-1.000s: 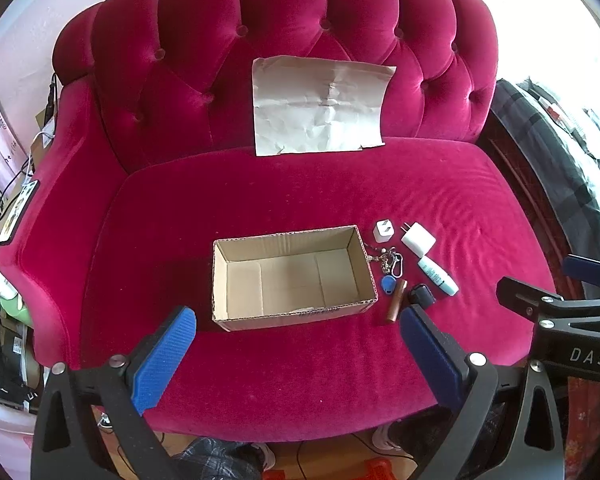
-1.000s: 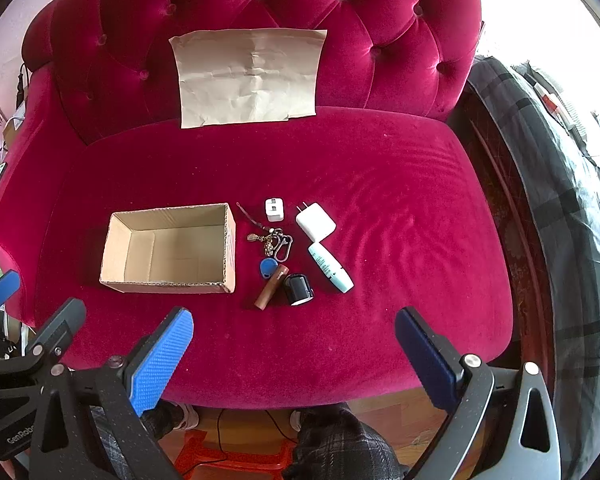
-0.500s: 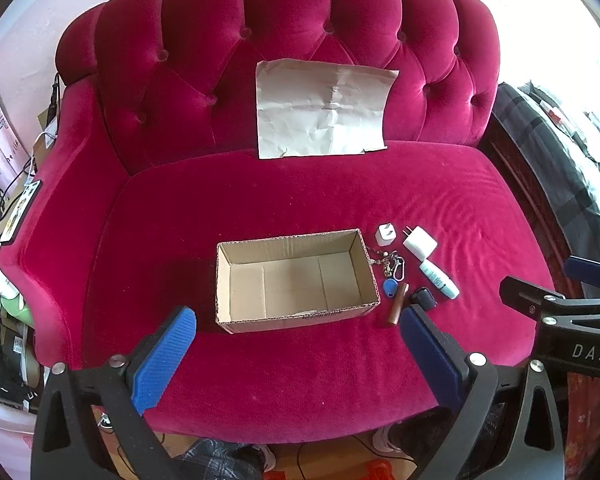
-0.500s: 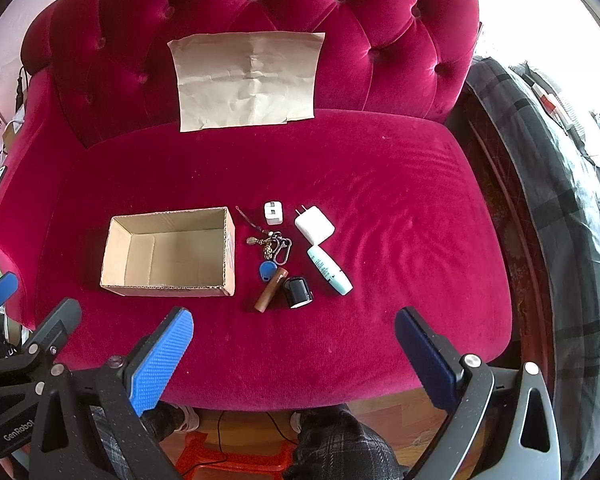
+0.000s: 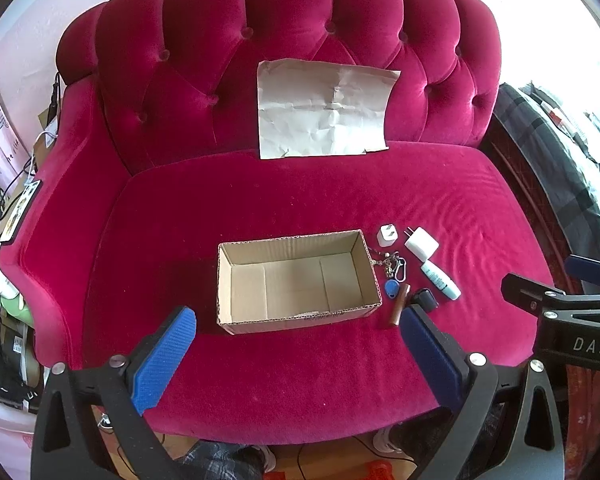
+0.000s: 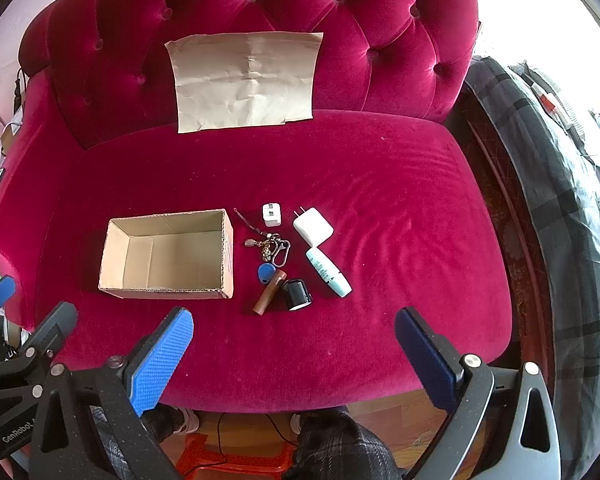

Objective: Organize rigid objects

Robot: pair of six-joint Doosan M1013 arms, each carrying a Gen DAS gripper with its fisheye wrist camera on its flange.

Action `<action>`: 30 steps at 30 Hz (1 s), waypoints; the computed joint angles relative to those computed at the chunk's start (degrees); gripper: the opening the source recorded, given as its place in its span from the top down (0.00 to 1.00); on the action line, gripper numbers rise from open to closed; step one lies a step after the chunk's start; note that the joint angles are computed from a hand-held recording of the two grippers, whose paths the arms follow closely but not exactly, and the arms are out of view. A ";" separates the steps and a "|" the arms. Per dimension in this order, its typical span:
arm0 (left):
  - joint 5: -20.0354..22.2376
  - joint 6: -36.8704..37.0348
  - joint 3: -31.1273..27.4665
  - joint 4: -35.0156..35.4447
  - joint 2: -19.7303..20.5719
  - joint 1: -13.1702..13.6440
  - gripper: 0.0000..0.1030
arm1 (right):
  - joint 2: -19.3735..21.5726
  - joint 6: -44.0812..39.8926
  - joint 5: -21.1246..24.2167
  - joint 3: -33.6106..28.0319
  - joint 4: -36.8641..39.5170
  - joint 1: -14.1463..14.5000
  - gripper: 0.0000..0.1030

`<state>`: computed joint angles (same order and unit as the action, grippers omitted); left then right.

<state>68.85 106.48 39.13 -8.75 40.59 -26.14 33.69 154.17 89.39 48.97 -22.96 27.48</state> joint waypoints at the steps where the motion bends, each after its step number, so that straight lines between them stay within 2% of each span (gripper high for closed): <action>1: -0.03 -0.02 -0.03 -0.03 0.03 0.01 0.00 | -0.01 -0.02 0.01 -0.01 -0.01 -0.01 0.00; 15: -1.08 0.56 -0.98 -0.02 1.25 0.28 0.00 | 0.09 0.26 -0.83 0.47 -0.77 -0.43 0.00; 23: 0.58 -0.43 -5.42 -0.47 4.90 1.28 0.00 | 0.50 -0.17 -2.07 1.42 -0.29 -1.49 0.00; 30: 2.52 -2.28 -11.68 -0.56 10.05 2.65 0.00 | 0.88 0.33 -4.05 2.73 -0.21 -2.58 0.00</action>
<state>71.37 104.20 27.44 -9.31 50.64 -23.49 34.57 154.51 85.34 51.70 -23.17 24.90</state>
